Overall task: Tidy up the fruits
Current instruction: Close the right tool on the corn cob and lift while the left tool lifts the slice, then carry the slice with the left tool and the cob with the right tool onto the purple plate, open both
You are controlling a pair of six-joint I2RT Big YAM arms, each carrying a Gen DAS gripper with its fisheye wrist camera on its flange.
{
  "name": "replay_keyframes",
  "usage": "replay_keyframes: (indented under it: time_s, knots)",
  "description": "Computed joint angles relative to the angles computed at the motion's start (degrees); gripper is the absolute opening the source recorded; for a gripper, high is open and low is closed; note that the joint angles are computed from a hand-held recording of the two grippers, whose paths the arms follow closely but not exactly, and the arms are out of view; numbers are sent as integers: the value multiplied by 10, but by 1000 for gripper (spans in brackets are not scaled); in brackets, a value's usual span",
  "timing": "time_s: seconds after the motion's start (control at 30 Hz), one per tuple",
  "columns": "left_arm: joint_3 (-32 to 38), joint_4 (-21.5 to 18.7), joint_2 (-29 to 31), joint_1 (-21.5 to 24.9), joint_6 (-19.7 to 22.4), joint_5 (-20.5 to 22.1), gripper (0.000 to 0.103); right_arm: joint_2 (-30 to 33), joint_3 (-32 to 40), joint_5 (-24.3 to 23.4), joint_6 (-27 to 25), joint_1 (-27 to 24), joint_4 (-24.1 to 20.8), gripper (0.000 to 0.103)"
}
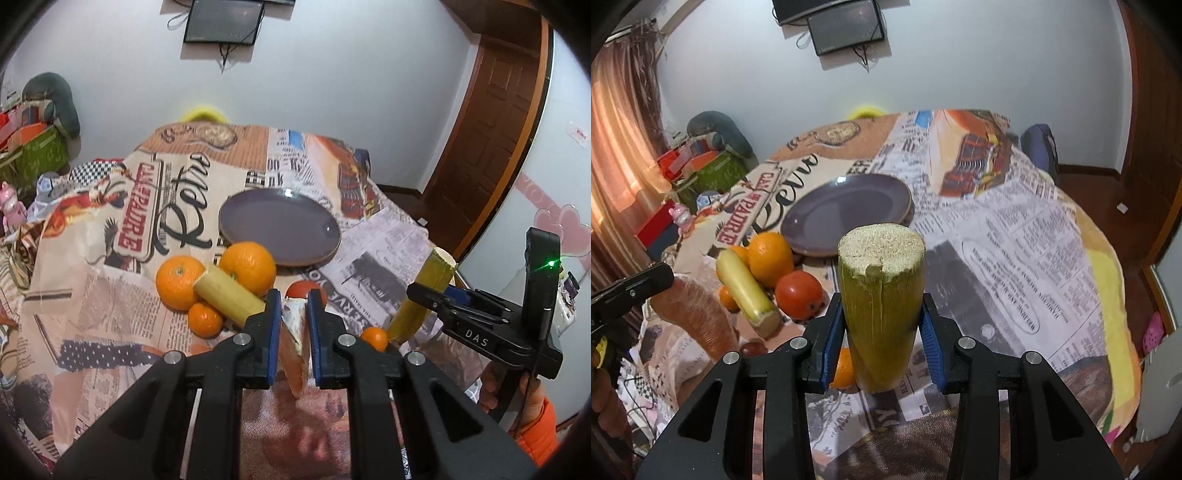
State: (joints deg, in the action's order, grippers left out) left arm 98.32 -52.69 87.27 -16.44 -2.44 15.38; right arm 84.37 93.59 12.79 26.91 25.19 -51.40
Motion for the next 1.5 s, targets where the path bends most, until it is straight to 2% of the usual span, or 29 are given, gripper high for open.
replay_keyframes:
  time_s: [0.4, 0.7, 1.07, 1.4, 1.43, 1.5]
  knots:
    - [56, 26, 23, 5, -4, -9, 13, 7, 37, 33, -47, 1, 15, 36]
    - [118, 33, 66, 9, -11, -17, 13, 40, 81, 34, -81, -8, 24, 36]
    - [212, 22, 140, 4, -7, -35, 13, 96, 146, 22, -107, -21, 25, 36]
    - [299, -6, 210, -6, -1, -31, 13, 165, 219, 1, -131, -33, -12, 36]
    - [310, -9, 219, -7, -1, -29, 12, 172, 227, -1, -134, -34, -16, 36]
    - [327, -13, 234, -7, -3, -27, 2, 187, 242, -7, -140, -39, -26, 36]
